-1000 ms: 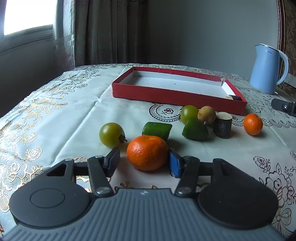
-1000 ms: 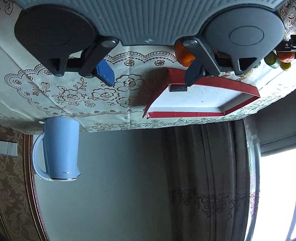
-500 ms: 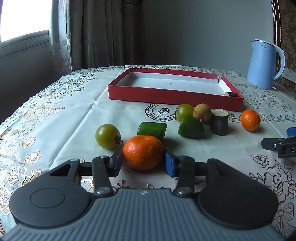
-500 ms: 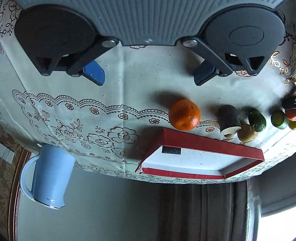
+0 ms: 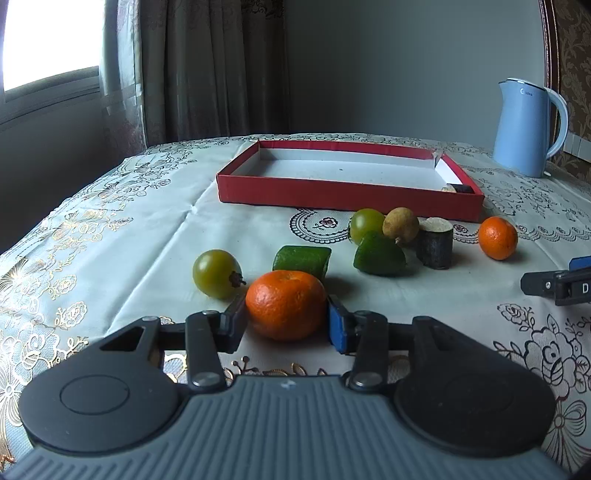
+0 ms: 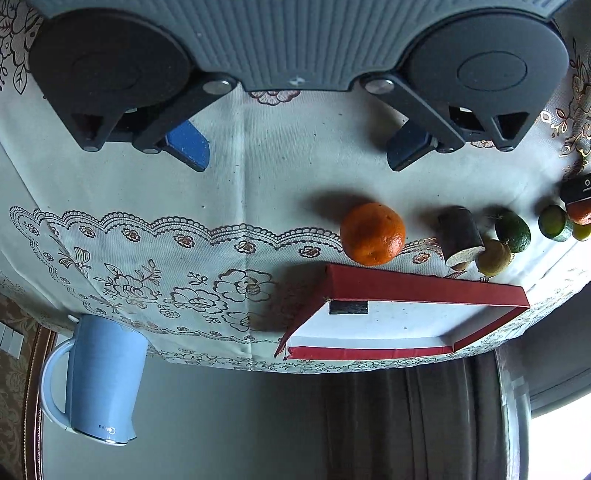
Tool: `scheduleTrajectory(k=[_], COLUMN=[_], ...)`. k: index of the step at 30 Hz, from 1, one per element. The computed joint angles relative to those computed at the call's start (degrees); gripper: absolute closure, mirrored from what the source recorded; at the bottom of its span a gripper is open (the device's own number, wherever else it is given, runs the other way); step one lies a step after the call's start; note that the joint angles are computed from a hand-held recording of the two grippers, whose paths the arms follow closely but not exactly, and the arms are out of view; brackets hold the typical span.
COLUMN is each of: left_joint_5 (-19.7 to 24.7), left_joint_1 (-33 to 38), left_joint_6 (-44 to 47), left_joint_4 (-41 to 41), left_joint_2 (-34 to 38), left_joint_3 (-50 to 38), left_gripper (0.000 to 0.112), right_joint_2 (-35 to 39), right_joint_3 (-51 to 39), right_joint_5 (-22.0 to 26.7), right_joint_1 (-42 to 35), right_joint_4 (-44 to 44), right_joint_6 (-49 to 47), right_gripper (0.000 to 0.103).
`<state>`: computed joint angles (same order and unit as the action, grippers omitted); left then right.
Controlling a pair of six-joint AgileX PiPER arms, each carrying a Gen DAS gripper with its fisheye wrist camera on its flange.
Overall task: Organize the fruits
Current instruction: 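Carry the tangerine into the red box and open the left gripper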
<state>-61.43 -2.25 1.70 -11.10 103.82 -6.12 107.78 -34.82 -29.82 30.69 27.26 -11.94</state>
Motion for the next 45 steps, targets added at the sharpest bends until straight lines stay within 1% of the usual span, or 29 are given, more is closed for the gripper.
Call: scheduleTrajectory(k=[3,7,10,12,14,16,20,21,23,27,31,33,36,38,39,40,41,42,43,45], left_joint_5=[3.22,11.90,16.57,20.07,23.13,26.22,32.42,33.90,35.08,39.86,42.79,43.26,44.22,46.39,46.11,45.18,44.54,44.02,43.57,45.79], left_joint_1=[-0.98,-1.90,-2.18,-1.33,0.24,1.50,2.20,2.17,1.49,2.42,2.61,2.47,2.35,2.19,1.72,1.23,0.52,-0.20,-0.97,-0.93], left_joint_6=[0.29,3.72,7.56,9.23,8.29,7.11,7.48,8.69,14.10,16.88,28.86,35.58,42.75,50.45,51.42,50.12,51.01,53.97,57.80,63.10], left_joint_4=[-0.14,-1.97,-4.02,-4.79,-3.20,-1.51,-1.99,-3.16,-8.43,-11.13,-23.29,-30.03,-36.72,-43.94,-44.69,-43.15,-43.04,-45.22,-49.17,-55.64], left_joint_2=[-4.07,-11.59,-13.78,-13.36,-11.76,-9.35,-4.36,-2.62,0.69,5.92,10.94,12.81,14.27,14.11,13.18,12.47,11.42,10.84,10.36,9.00], left_joint_3=[0.42,-2.49,-6.82,-11.82,-16.82,-22.19,-32.33,-35.32,-39.95,-47.99,-54.69,-56.58,-57.20,-57.22,-55.91,-54.68,-53.17,-52.42,-52.01,-51.49], left_gripper=[0.071,0.071,0.071,0.071,0.071,0.071,0.071,0.071,0.071,0.071,0.071,0.071,0.071,0.071,0.071,0.071,0.071,0.071,0.071,0.071], right_joint_2=[0.00,0.08,0.02,0.01,-0.02,-0.06,-0.10,-0.07,-0.10,-0.14,-0.19,-0.22,-0.27,-0.29,-0.29,-0.29,-0.29,-0.29,-0.30,-0.30], right_joint_3=[-0.07,-0.06,-0.06,-0.01,0.01,0.03,0.06,0.07,0.09,0.08,0.11,0.11,0.14,0.17,0.17,0.17,0.17,0.17,0.18,0.18], right_joint_5=[0.08,0.02,0.10,0.04,0.07,0.13,0.15,0.12,0.13,0.17,0.19,0.21,0.22,0.22,0.22,0.22,0.22,0.22,0.22,0.22], right_joint_1=[0.01,-0.10,-0.16,-0.17,-0.19,-0.29,-0.41,-0.44,-0.45,-0.36,-0.36,-0.36,-0.34,-0.35,-0.35,-0.35,-0.35,-0.35,-0.38,-0.38], right_joint_4=[0.03,-0.11,-0.15,-0.22,-0.30,-0.53,-0.91,-0.99,-1.04,-0.78,-0.78,-0.79,-0.78,-0.77,-0.77,-0.77,-0.77,-0.77,-0.82,-0.82], right_joint_6=[0.03,0.17,0.17,0.21,0.29,0.46,0.80,0.86,0.90,0.69,0.68,0.70,0.72,0.68,0.68,0.68,0.68,0.68,0.73,0.73], right_gripper=[0.000,0.000,0.000,0.000,0.000,0.000,0.000,0.000,0.000,0.000,0.000,0.000,0.000,0.000,0.000,0.000,0.000,0.000,0.000,0.000])
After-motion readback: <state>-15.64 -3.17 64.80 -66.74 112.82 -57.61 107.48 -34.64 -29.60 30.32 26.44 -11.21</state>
